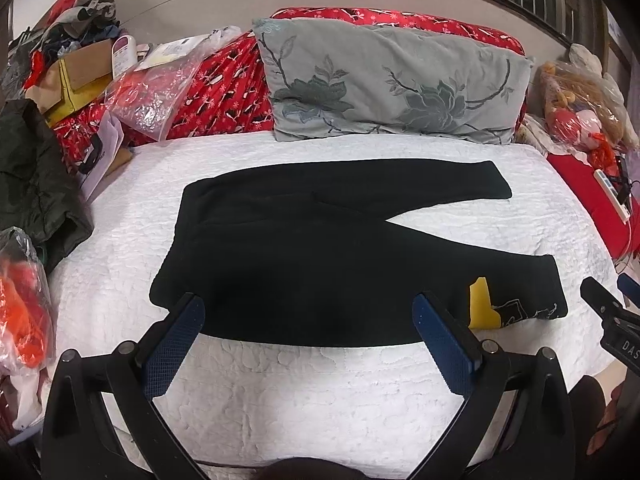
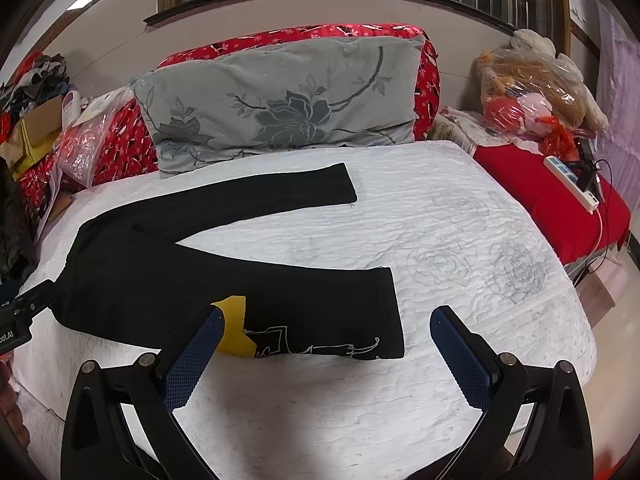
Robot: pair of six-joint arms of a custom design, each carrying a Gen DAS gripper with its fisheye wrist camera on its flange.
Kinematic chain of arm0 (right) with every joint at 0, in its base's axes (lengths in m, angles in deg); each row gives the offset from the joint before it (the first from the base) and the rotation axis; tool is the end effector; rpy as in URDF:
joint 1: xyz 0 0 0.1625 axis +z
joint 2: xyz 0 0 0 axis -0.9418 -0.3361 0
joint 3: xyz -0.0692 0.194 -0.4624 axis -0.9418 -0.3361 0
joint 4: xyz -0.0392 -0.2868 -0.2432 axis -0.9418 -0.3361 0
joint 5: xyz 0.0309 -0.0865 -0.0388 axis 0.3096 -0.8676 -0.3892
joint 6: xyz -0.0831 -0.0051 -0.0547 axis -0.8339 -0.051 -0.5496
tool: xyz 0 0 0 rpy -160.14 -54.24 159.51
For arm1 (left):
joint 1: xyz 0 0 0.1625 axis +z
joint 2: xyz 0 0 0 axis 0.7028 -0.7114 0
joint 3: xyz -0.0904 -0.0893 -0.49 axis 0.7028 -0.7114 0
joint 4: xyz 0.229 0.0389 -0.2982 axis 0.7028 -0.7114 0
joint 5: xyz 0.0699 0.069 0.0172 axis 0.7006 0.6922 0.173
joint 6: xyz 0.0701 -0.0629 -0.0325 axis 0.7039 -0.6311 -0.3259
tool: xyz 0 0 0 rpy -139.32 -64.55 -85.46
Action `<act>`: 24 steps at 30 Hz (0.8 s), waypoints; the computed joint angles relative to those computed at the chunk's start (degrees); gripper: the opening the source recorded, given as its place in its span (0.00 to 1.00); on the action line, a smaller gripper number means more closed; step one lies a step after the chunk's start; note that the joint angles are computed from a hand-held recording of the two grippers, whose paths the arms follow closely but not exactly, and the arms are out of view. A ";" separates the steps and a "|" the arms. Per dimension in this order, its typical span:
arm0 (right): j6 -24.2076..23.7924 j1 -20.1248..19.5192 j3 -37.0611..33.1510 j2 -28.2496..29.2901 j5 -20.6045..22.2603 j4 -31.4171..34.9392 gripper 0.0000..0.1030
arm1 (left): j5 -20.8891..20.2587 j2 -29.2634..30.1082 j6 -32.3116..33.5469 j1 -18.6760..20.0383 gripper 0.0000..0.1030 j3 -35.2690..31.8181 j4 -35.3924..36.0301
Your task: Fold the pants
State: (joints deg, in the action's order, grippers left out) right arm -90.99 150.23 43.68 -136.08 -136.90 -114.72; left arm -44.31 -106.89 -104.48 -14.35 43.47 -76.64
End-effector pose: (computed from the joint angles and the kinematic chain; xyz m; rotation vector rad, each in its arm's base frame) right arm 0.0142 -0.5768 0.4053 0.7194 -2.3133 0.8718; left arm -0.4445 -0.5188 0.0196 -0.0873 1.9752 -1.0127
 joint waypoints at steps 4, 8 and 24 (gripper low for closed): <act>0.14 0.01 0.06 0.00 0.00 -0.24 1.00 | -0.14 0.03 0.39 -0.13 1.00 0.30 -1.09; 0.36 -0.12 0.03 -0.07 0.14 -0.08 1.00 | -0.44 0.25 0.62 -0.30 1.00 0.47 -1.97; -0.90 -1.93 1.40 -1.70 2.51 0.19 1.00 | -2.75 1.80 -0.71 -1.29 1.00 0.35 -3.85</act>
State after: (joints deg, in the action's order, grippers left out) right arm -91.89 148.29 45.07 -137.78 -134.39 -114.53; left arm -47.06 -105.09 -105.18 -15.63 43.82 -80.49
